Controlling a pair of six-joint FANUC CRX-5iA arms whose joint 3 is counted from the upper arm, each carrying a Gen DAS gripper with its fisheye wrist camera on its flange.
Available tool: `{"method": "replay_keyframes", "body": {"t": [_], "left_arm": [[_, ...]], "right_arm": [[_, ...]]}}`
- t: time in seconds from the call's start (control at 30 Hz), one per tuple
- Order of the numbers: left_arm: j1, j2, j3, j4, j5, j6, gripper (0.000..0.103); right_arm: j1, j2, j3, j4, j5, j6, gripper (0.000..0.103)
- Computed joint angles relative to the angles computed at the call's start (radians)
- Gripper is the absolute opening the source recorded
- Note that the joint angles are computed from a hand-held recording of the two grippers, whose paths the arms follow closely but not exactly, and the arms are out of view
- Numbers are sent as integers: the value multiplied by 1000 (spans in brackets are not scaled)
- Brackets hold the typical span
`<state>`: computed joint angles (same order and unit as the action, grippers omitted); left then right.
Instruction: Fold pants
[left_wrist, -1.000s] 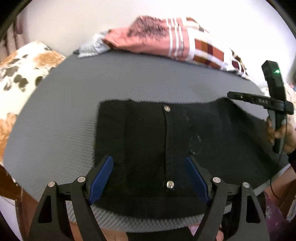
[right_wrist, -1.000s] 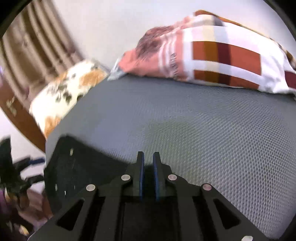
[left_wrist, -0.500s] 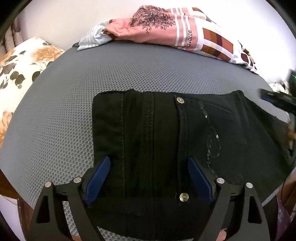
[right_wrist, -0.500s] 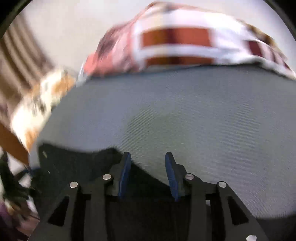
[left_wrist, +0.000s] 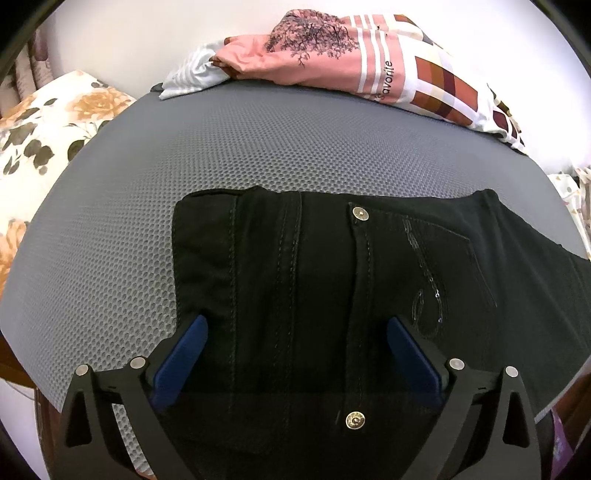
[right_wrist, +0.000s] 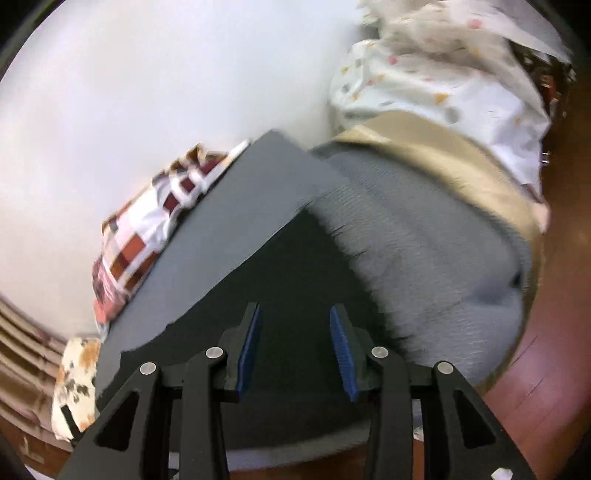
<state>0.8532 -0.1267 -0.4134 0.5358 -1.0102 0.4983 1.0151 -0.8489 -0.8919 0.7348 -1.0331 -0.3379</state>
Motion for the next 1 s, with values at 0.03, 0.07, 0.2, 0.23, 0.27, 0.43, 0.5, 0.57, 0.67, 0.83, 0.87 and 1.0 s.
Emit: {"method": "replay_keyframes", "body": {"t": [0.03, 0.07, 0.2, 0.23, 0.27, 0.43, 0.5, 0.57, 0.67, 0.83, 0.87, 1.0], "left_arm": [[-1, -6, -7, 3, 9, -2, 98], [-2, -8, -11, 3, 15, -1, 98], [-6, -12, -11, -6, 22, 21, 98], [-7, -11, -10, -9, 21, 25, 98], [-8, -11, -8, -13, 21, 30, 98], [-16, -7, 0, -27, 21, 49, 100], [-21, -5, 4, -35, 23, 59, 101], [-25, -3, 6, -39, 25, 66, 102], [-32, -3, 8, -48, 33, 76, 103], [-36, -1, 9, -50, 37, 85, 103], [-36, -1, 8, -50, 39, 85, 103], [-38, -1, 8, -53, 40, 91, 103]], "right_arm": [[-30, 22, 15, -11, 22, 45, 36], [-91, 44, 31, -48, 89, 130, 36], [-270, 192, 122, -205, 251, 426, 36], [-286, 216, 136, -220, 256, 470, 36], [-313, 265, 165, -239, 251, 531, 36], [-417, 411, 259, -338, 275, 750, 36], [-451, 453, 288, -383, 278, 813, 36], [-469, 473, 300, -408, 304, 851, 36], [-458, 507, 331, -426, 270, 918, 28], [-416, 475, 319, -404, 272, 956, 8], [-414, 474, 318, -401, 264, 957, 8], [-418, 477, 309, -356, 243, 916, 10]]}}
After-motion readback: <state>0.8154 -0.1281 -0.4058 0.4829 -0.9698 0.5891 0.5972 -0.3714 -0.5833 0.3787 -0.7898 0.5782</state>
